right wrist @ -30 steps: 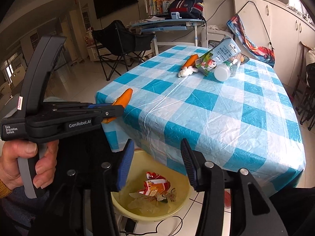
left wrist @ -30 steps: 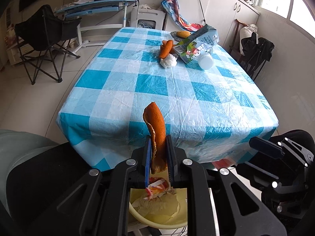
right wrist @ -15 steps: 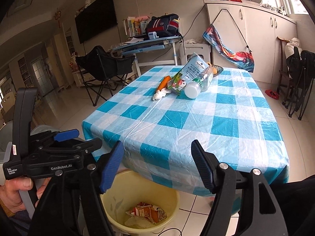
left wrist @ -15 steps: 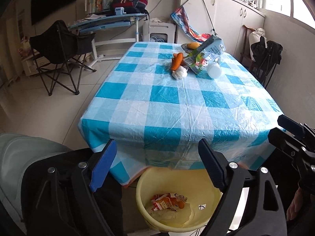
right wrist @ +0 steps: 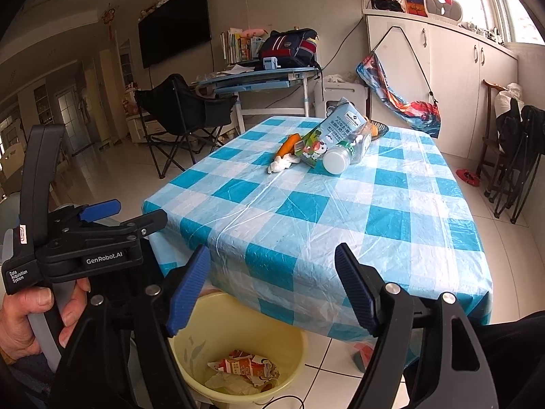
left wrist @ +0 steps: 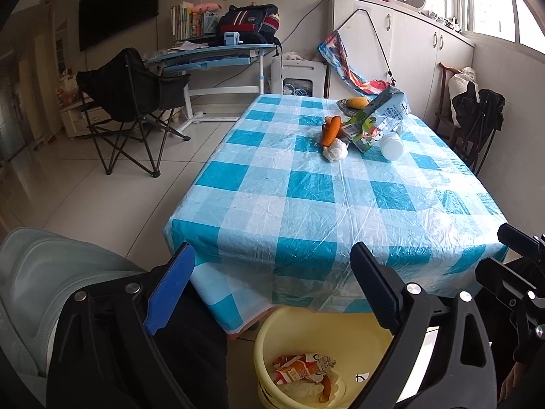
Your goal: Collect trash
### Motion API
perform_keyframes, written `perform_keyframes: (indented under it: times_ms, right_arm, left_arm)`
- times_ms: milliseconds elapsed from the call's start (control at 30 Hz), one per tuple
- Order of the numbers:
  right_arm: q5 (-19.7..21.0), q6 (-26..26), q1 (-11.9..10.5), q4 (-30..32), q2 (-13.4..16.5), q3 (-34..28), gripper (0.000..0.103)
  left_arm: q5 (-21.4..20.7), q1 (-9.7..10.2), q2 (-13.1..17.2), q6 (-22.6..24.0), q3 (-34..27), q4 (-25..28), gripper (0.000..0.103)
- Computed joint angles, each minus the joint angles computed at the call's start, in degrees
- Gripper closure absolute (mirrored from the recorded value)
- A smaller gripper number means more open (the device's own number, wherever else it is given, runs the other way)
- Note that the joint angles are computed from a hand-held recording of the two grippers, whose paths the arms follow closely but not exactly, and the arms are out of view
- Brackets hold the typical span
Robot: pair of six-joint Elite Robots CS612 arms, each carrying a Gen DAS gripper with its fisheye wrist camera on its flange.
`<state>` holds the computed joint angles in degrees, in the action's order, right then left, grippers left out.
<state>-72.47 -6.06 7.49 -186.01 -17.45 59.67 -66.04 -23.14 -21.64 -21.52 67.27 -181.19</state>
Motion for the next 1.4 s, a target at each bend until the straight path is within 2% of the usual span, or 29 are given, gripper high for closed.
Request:
perform_keyframes:
  times_ms: [900, 1133, 1400]
  right_arm:
    - [-0.53, -0.8, 0.25, 0.76, 0.39, -0.44, 0.03]
    - [-0.15, -1.06, 0.26, 0.57, 0.51, -0.41, 0.03]
    - [0.93, -0.47, 0.09, 1.54, 0.58, -0.57, 0.03]
  left_arm:
    - [0.09, 0.03, 0.1, -0.15, -0.19, 0.09, 0.012]
    - [-0.49, 0.37, 0.24, -1.69, -0.48, -0.52, 0.012]
    - [-3.28, 1.25, 1.91, -1.73, -5.27, 1.81, 0.012]
